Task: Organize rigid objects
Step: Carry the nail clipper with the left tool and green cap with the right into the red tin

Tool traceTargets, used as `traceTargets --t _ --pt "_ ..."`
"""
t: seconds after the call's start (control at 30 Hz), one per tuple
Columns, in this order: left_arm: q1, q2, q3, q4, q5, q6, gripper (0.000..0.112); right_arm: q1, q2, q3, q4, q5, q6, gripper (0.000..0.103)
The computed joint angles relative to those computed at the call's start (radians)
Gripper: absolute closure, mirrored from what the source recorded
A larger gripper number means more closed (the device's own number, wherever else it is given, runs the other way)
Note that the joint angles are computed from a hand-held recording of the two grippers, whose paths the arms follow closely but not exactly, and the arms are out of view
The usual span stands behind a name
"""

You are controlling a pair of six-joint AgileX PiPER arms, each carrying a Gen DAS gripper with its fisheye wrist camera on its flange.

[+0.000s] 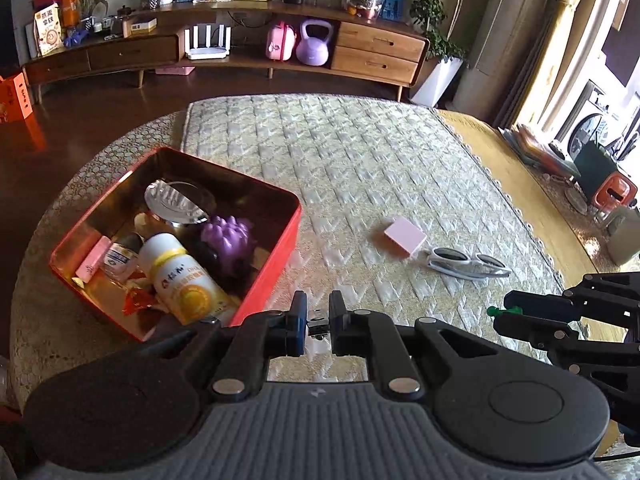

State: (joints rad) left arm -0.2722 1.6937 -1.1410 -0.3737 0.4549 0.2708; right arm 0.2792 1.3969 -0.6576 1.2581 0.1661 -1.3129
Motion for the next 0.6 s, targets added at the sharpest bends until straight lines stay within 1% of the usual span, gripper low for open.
traceTargets --t 0.1,0.27,0.33,0.43,0.53,0.6 --pt "0.057 -0.016 -0.026 -0.029 0.027 0.045 0.101 0.06 0.04 -0.077 -0.167 -0.025 0.181 0.089" --pt "0.147 -0.022 -0.077 -0.06 0.055 0.1 0.101 0.145 0.121 -0.211 -0.509 -0.045 0.539 0.089" --pt "0.18 -0.02 -0.086 -0.082 0.056 0.13 0.101 0.177 0.16 -0.266 -0.674 -0.048 0.714 0.089" --pt "0.222 0.003 -0.106 -0.11 0.063 0.167 0.101 0.21 0.222 -0.342 -0.805 -0.039 0.859 0.089" --pt "0.25 0.035 -0.119 -0.117 0.051 0.189 0.101 0.242 0.297 -0.425 -1.012 -0.025 1.076 0.089" --pt "0.267 0.064 -0.135 -0.134 0.043 0.212 0.101 0.253 0.351 -0.482 -1.069 -0.01 1.146 0.089"
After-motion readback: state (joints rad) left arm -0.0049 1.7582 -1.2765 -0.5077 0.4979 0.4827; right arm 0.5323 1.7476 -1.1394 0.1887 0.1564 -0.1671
